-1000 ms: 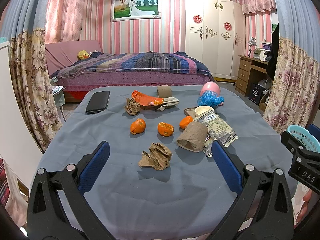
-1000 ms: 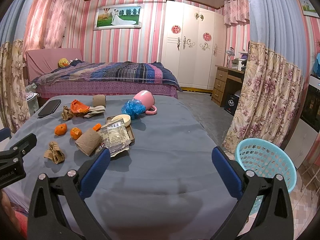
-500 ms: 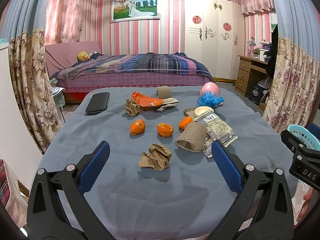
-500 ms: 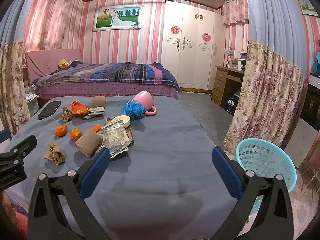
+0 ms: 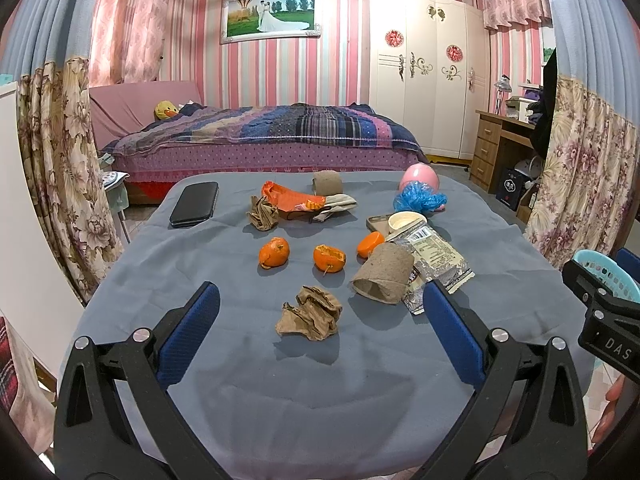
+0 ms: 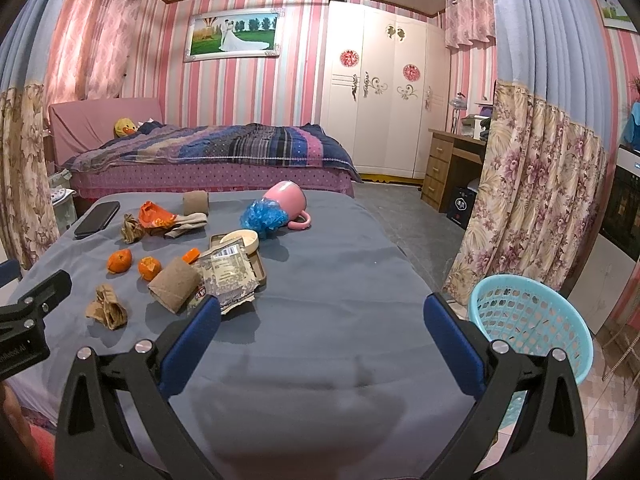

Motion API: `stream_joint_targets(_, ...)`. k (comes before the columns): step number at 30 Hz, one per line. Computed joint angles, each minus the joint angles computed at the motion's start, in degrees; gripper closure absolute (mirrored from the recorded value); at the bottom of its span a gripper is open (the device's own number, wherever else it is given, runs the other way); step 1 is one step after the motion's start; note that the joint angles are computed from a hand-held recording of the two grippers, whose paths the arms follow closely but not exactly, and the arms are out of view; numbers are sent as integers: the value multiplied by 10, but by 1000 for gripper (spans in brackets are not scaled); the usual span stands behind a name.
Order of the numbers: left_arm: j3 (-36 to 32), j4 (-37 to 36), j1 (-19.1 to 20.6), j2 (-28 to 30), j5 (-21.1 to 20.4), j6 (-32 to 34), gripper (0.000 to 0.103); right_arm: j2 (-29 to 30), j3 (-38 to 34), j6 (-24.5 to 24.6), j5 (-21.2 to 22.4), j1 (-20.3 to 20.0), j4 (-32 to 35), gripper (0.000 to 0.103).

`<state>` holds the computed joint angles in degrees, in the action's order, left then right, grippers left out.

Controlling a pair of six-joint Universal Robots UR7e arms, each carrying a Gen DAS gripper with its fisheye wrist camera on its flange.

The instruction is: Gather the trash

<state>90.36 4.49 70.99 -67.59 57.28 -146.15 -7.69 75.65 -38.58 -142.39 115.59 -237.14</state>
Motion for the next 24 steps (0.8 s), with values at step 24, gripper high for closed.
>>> stream_joint_targets(24, -67, 71, 4, 23, 5, -44, 5, -1, -31, -14, -19, 2, 0, 4)
